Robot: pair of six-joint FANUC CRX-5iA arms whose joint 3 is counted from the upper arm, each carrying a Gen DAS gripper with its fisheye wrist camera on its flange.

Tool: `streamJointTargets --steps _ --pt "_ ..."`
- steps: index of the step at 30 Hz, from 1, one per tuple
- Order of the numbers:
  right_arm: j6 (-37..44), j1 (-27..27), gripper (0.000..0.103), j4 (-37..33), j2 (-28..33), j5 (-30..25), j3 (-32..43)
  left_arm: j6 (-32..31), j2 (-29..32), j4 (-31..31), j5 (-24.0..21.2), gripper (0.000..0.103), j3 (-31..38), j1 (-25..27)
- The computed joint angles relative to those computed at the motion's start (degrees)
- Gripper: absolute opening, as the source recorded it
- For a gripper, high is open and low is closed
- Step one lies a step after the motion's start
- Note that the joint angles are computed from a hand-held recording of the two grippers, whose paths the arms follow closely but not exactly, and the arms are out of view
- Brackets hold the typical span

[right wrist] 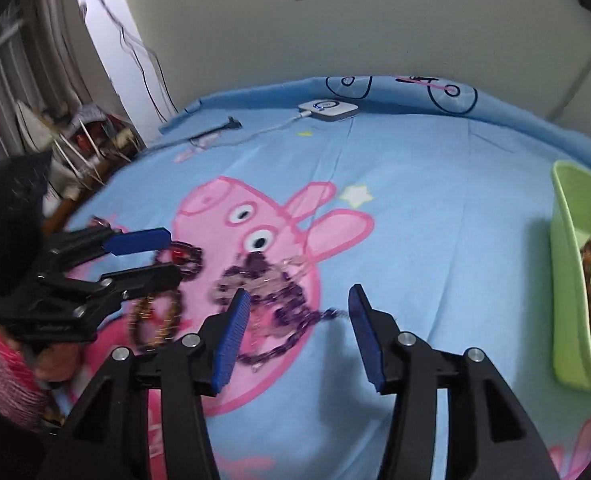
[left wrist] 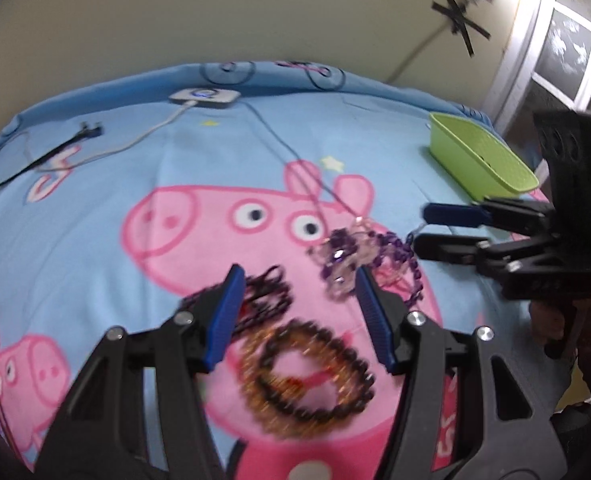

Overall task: Organize jewelry
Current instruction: 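Grasp the purple amethyst bead strand with the right tool and lift, then carry the purple strand over the basket with the right tool while the left tool grips its end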

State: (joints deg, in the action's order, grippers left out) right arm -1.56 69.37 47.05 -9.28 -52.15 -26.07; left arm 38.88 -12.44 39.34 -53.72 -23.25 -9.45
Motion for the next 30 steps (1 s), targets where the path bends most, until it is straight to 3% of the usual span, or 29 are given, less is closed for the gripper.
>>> streamJointTargets --steps 1,2,4,6,11,20,30 --pt "1.5 -0.4 0.019 -0.8 0.7 0.4 0.7 0.2 0.6 -0.7 0.2 0.055 0.5 -0.8" --pt "4.0 -1.1 0.0 -2.8 1.7 1.0 1.7 0.9 1.3 -2.0 0.5 0.055 1.2 -1.8" --pt "6.4 -2.0 0.0 -4.8 2.0 2.5 2.0 2.3 2.2 -3.8 0.4 0.055 2.2 -2.6" --pt "3.8 -2.4 0.0 -2.6 -0.1 5.5 0.0 2.2 1.7 -3.6 0.6 0.055 1.8 -2.2" --pt "-9.7 -2.4 0.0 10.4 -7.0 9.5 -5.3 1.0 -0.5 -0.3 1.1 0.055 0.3 0.1" --pt "-16.0 -0.9 0.0 22.9 -9.7 7.5 -4.3 -6.4 -4.3 5.0 2.1 0.055 -1.5 -2.1" --pt "-18.1 2.1 0.0 31.6 -12.1 2.1 -3.2 -8.7 -2.2 6.2 4.4 0.055 1.7 -9.6"
